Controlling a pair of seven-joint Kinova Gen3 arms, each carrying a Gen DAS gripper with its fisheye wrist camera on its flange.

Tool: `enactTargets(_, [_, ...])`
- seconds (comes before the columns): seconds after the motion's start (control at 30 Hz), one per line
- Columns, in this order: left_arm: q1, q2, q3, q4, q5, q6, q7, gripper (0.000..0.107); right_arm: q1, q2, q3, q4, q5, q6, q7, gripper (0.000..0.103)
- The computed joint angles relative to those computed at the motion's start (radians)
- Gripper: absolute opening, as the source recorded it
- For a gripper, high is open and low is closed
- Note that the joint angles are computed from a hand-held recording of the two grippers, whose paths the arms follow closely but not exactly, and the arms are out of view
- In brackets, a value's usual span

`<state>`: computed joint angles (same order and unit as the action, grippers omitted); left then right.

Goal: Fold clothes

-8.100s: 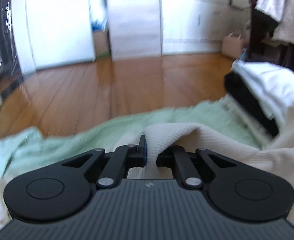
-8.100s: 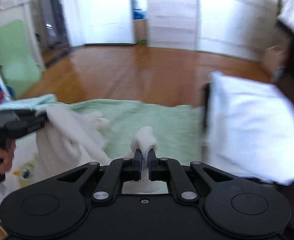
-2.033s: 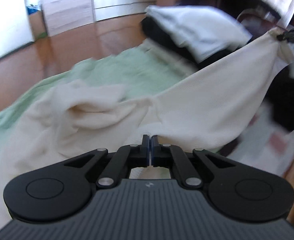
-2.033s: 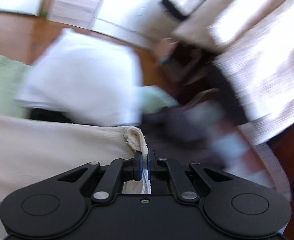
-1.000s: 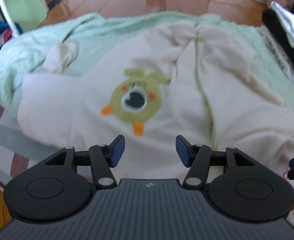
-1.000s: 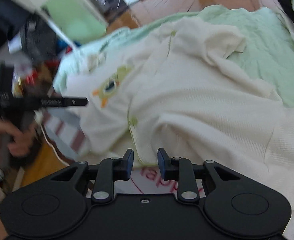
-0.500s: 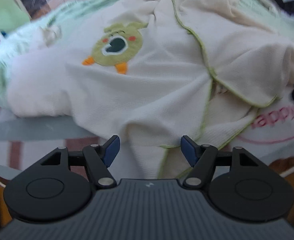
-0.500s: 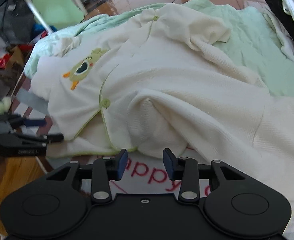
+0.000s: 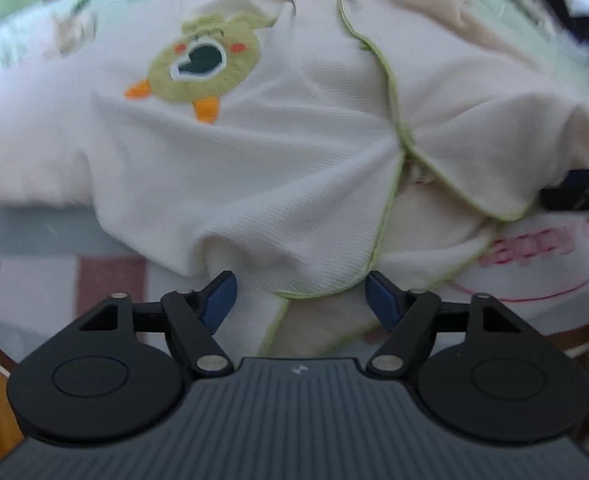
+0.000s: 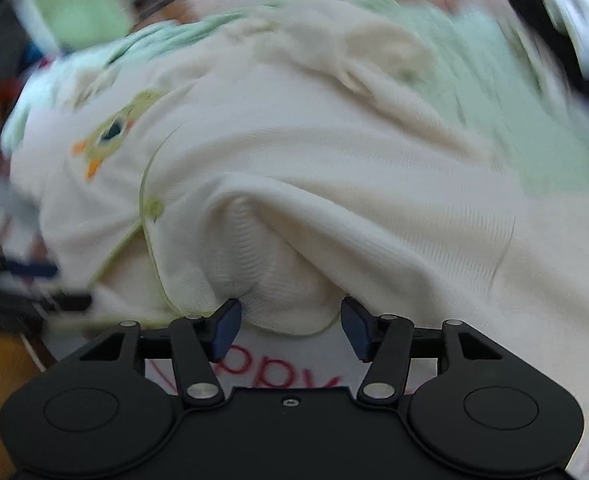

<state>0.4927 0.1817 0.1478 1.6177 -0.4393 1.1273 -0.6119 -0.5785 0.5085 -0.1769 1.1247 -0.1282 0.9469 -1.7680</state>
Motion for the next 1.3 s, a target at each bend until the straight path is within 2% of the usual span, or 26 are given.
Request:
enactTargets(0.07, [0.021, 0.025, -0.003, -0.012, -0.038, 0.029, -0.020, 0.090, 0.061, -0.002, -0.050, 0.042, -0.053, -0.054, -0.044, 0.060])
enactTargets(0.13, [0.009, 0.016, -0.003, 0.004, -0.035, 0.005, -0.033, 0.086, 0.067, -0.010, -0.053, 0.089, -0.053, -0.121, -0.073, 0.060])
enactTargets(0.17, [0.004, 0.009, -0.006, 0.014, -0.031, -0.011, -0.037, 0.066, 0.042, -0.014, -0.032, 0.093, -0.029, -0.131, -0.071, 0.060])
enactTargets(0.2, [-0.003, 0.002, -0.003, 0.021, -0.034, -0.023, -0.032, 0.040, -0.002, -0.013, 0.006, 0.083, 0.012, -0.124, -0.069, 0.060])
enactTargets(0.23, [0.006, -0.003, -0.011, 0.020, -0.051, -0.021, -0.011, 0.025, -0.048, -0.004, 0.043, 0.056, 0.052, -0.101, -0.056, 0.059])
enactTargets(0.27, [0.014, -0.008, -0.011, 0.017, -0.075, -0.016, 0.011, 0.005, -0.086, 0.016, 0.067, 0.011, 0.093, -0.062, -0.028, 0.053])
enactTargets(0.3, [0.027, -0.019, -0.010, 0.019, -0.116, -0.014, 0.037, 0.005, -0.106, 0.036, 0.074, -0.035, 0.117, -0.021, 0.013, 0.025])
enactTargets(0.33, [0.036, -0.034, -0.007, 0.022, -0.151, -0.013, 0.059, 0.005, -0.107, 0.053, 0.067, -0.078, 0.126, 0.019, 0.052, 0.014])
enactTargets(0.43, [0.012, -0.118, 0.006, 0.027, -0.172, -0.036, 0.064, 0.005, -0.007, 0.071, -0.025, -0.193, 0.052, 0.141, 0.128, 0.014])
enactTargets(0.5, [-0.023, -0.171, 0.019, 0.022, -0.150, -0.051, 0.032, 0.005, 0.086, 0.072, -0.097, -0.256, -0.029, 0.223, 0.158, 0.013])
enactTargets(0.63, [-0.074, -0.224, 0.055, -0.002, -0.072, -0.019, -0.083, 0.005, 0.261, 0.111, -0.265, -0.358, -0.188, 0.385, 0.191, 0.013])
enactTargets(0.67, [-0.084, -0.235, 0.063, 0.002, -0.056, -0.023, -0.102, 0.005, 0.289, 0.129, -0.300, -0.384, -0.229, 0.426, 0.183, 0.013])
enactTargets(0.73, [-0.160, -0.261, 0.125, 0.012, -0.016, -0.034, -0.146, 0.005, 0.301, 0.150, -0.314, -0.424, -0.280, 0.507, 0.174, 0.013])
enactTargets(0.8, [-0.252, -0.290, 0.197, 0.021, 0.034, -0.045, -0.201, 0.006, 0.272, 0.157, -0.264, -0.450, -0.314, 0.589, 0.179, 0.013])
enactTargets(0.87, [-0.296, -0.307, 0.216, 0.035, 0.083, -0.051, -0.227, 0.006, 0.213, 0.163, -0.171, -0.474, -0.324, 0.667, 0.218, 0.013])
enactTargets(0.9, [-0.296, -0.303, 0.198, 0.039, 0.124, -0.045, -0.238, 0.006, 0.200, 0.174, -0.138, -0.476, -0.345, 0.689, 0.218, 0.012])
enactTargets(0.97, [-0.239, -0.261, 0.117, 0.042, 0.205, -0.021, -0.269, 0.007, 0.186, 0.194, -0.101, -0.474, -0.368, 0.723, 0.203, 0.012])
enactTargets(1.03, [-0.186, -0.221, 0.042, 0.042, 0.286, 0.016, -0.295, 0.009, 0.148, 0.199, -0.066, -0.483, -0.329, 0.738, 0.234, 0.013])
enactTargets(1.07, [-0.185, -0.212, 0.031, 0.044, 0.317, 0.019, -0.311, 0.013, 0.120, 0.212, -0.042, -0.508, -0.312, 0.766, 0.237, 0.013])
enactTargets(1.13, [-0.202, -0.209, 0.024, 0.043, 0.369, 0.021, -0.342, 0.022, 0.113, 0.251, -0.045, -0.562, -0.324, 0.819, 0.213, 0.016])
enactTargets(1.17, [-0.200, -0.214, 0.011, 0.035, 0.381, 0.024, -0.355, 0.034, 0.105, 0.269, -0.036, -0.602, -0.331, 0.849, 0.194, 0.019])
enactTargets(1.2, [-0.213, -0.222, 0.018, 0.025, 0.376, 0.029, -0.364, 0.054, 0.085, 0.283, -0.008, -0.648, -0.321, 0.879, 0.192, 0.025])
enactTargets(1.23, [-0.217, -0.227, 0.018, 0.012, 0.367, 0.037, -0.370, 0.065, 0.049, 0.292, 0.038, -0.695, -0.295, 0.910, 0.206, 0.041])
enactTargets(1.27, [-0.219, -0.225, 0.023, -0.007, 0.346, 0.052, -0.372, 0.081, 0.011, 0.296, 0.084, -0.741, -0.254, 0.929, 0.237, 0.045])
enactTargets(1.3, [-0.217, -0.219, 0.030, -0.028, 0.318, 0.069, -0.371, 0.082, -0.021, 0.300, 0.131, -0.783, -0.214, 0.937, 0.277, 0.045])
